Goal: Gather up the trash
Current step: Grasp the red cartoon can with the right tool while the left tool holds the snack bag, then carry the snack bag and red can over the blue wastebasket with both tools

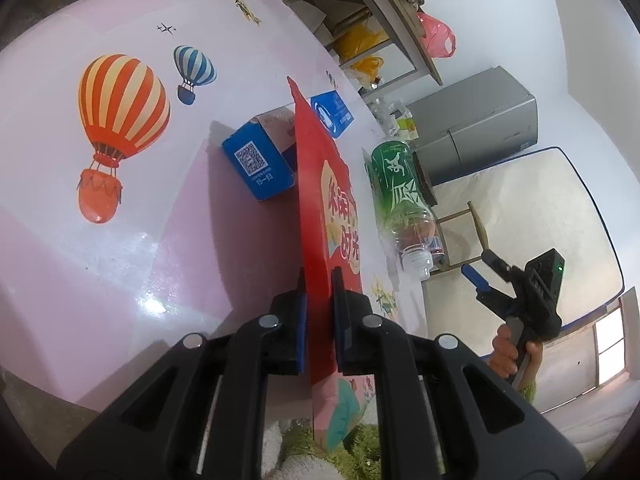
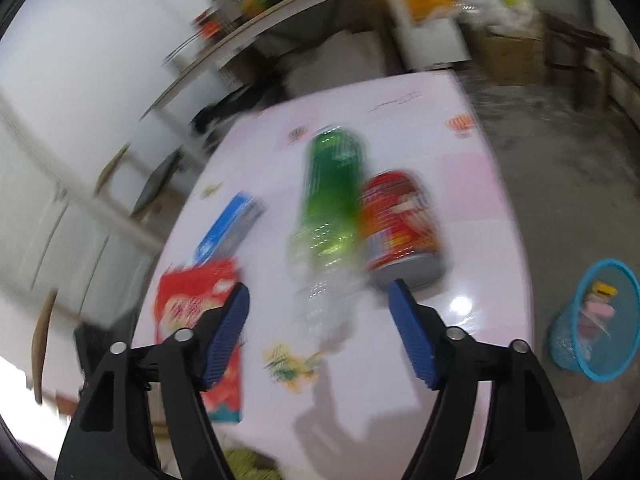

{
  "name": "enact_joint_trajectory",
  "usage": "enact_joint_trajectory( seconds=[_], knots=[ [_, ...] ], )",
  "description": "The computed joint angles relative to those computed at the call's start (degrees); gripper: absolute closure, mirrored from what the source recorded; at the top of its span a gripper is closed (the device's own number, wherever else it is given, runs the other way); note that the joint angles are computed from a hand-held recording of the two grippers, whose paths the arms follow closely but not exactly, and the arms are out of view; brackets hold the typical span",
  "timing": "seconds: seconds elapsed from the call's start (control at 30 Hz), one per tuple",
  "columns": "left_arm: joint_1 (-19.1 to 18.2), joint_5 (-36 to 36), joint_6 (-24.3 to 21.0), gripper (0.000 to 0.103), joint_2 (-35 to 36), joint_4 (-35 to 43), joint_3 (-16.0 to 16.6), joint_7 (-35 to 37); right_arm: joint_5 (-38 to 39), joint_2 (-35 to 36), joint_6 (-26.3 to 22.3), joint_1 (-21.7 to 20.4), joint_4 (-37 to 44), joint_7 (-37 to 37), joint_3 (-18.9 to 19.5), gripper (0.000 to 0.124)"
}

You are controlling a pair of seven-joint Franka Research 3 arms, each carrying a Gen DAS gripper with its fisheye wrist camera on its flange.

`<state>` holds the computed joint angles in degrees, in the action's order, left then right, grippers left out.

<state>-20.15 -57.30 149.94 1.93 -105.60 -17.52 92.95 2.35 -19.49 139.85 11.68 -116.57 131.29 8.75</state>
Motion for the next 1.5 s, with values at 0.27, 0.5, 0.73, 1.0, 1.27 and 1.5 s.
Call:
enact_joint_trajectory(
  seconds=[0.27,0.5,0.73,1.0,1.27,1.5],
  knots=[
    [-0.1,2.3,0.1,0.094,0.1,0.3,-0.1,-1.6,0.8,3.6,-0.6,-1.6,1.5,0.4,-2.4,0.05],
    [-0.1,2.9,0.2,0.094,0.0,0.2,-0.1,-2.5,7.0,12.4,-4.4,-0.7,9.7,-8.2,-5.7,0.047],
    [-0.1,3.1,0.2,0.093,0.0,0.2,-0.1,-2.8,14.3,19.5,-10.6,-1.1,16.2,-13.5,-7.4,0.047],
    [-0.1,2.4,0.2,0.093,-0.2,-0.2,0.0,-2.5,17.1,18.9,-8.8,-1.0,14.2,-14.7,-7.3,0.058],
    [-0.2,1.2,0.5,0.093,-0.5,-0.5,0.1,-1.8,6.0,11.6,-1.3,-0.4,6.9,-10.2,-5.1,0.059],
    [-0.2,0.5,0.6,0.093,-0.6,-0.7,0.2,-1.2,-5.9,7.2,-1.5,-1.0,3.7,-4.3,-1.8,0.059]
  ],
)
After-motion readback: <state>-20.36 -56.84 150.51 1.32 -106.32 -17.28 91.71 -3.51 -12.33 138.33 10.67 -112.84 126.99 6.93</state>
